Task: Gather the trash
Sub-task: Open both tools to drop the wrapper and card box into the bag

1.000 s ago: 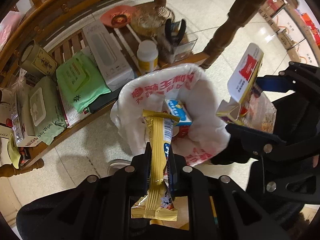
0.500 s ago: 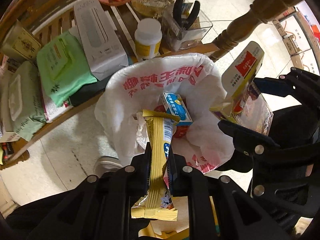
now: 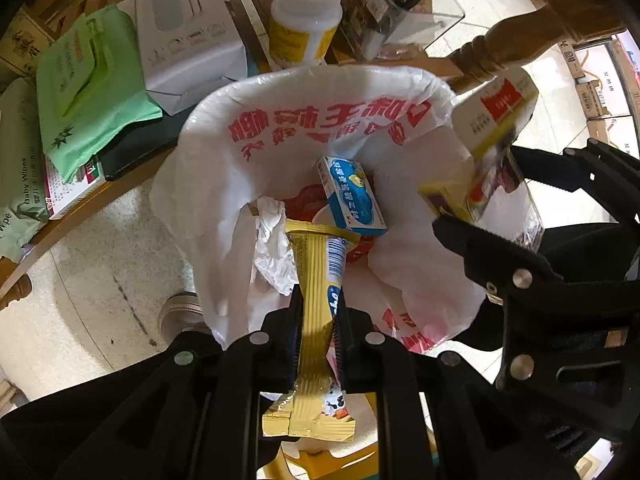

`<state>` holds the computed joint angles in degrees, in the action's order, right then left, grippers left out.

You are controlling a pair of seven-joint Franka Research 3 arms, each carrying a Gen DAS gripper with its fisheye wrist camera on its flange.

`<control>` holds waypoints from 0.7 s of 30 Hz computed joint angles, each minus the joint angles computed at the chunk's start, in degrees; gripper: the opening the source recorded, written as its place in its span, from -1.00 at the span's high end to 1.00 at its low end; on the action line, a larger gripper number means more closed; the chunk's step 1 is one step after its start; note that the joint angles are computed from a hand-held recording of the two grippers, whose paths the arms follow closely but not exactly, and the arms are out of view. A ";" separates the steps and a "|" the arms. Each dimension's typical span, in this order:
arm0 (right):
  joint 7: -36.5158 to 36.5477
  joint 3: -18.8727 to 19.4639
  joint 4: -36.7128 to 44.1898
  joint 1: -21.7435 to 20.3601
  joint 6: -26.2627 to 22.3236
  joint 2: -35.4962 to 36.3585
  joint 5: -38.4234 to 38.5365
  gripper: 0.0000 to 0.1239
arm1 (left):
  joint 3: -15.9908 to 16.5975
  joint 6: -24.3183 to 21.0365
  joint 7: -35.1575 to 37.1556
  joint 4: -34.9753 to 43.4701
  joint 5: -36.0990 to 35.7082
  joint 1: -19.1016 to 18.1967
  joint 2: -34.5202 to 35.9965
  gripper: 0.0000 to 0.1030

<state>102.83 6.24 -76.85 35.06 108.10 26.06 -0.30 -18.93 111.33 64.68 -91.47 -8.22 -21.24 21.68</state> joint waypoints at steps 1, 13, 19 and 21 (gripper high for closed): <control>0.20 -0.08 0.06 -0.05 -0.02 0.22 0.07 0.01 | -0.01 -0.27 -0.11 0.52 -0.05 -0.06 0.59 0.72; 1.16 -0.44 0.14 -0.24 -0.69 2.17 0.16 0.00 | -0.39 -1.21 -0.40 1.07 -2.15 0.34 3.49 0.72; 2.05 -0.40 0.11 -0.62 0.06 2.98 1.58 -0.01 | -0.12 -2.32 -1.05 2.46 -0.73 -0.24 4.46 0.59; 2.34 -0.55 0.19 -0.66 0.13 3.18 1.54 -0.01 | -0.01 -3.14 -1.54 3.24 -0.18 -0.35 4.82 0.28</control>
